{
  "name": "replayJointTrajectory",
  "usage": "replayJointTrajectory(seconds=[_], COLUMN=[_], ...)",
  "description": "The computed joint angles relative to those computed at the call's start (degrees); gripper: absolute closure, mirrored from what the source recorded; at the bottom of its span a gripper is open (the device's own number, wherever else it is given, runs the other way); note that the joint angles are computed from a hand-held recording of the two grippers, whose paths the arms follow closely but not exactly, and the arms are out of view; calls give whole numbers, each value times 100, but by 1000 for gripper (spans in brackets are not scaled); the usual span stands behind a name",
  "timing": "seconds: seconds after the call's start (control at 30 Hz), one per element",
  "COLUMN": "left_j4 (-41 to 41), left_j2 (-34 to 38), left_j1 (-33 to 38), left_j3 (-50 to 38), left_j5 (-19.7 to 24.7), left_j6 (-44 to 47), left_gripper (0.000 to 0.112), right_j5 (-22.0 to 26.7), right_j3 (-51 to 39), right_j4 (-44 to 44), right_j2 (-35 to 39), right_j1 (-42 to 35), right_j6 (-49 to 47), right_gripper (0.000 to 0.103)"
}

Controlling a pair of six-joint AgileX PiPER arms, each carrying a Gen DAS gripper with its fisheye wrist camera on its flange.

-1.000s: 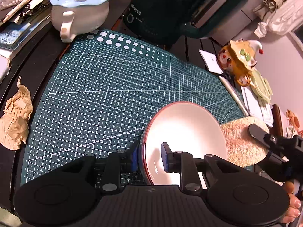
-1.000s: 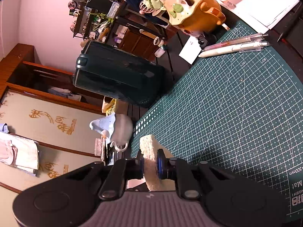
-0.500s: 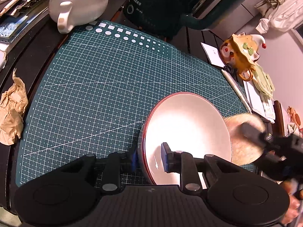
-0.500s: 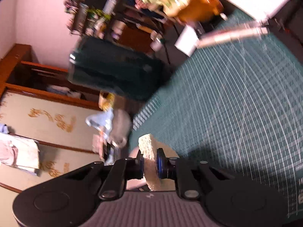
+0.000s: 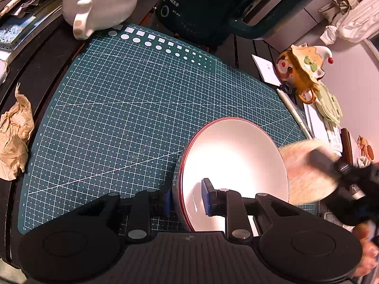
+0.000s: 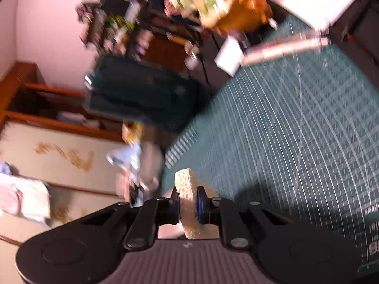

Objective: Clean bowl
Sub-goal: 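Hold the bowl steady with the left tool while the right tool wipes the sponge along its base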

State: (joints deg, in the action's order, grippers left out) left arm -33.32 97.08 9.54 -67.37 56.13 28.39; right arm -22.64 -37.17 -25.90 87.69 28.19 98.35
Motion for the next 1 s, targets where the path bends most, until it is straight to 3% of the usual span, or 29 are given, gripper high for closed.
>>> replayJointTrajectory(seconds=[0.07,0.2,0.33,0.53,0.77,0.9,1.0], left_j4=[-2,-12,8,-5,6,-7,13], left_j2=[3,17,42,58,59,65,59], left_j1=[-2,-1,-21,-10,-1,16,-1], left_j3=[-2,-7,-35,-51,-56,-53,-50], left_j5=[-6,-9,-13,4,11,11,-3], left_j6=[-2,11,0,12,10,10,-10], left_gripper=[90,90,90,90,90,90,90], right_j5=[-25,369,117,421,427,755,418], right_j3=[-3,-285,-42,-309,-242,-442,-176], right_j4=[22,-852,182,-710,-297,-894,-61], right_j2=[11,267,-20,332,134,234,-61], right_j1=[21,121,93,172,156,251,131], right_j6=[-91,696,-279,563,30,551,-214], right_gripper=[91,91,91,91,91,90,91])
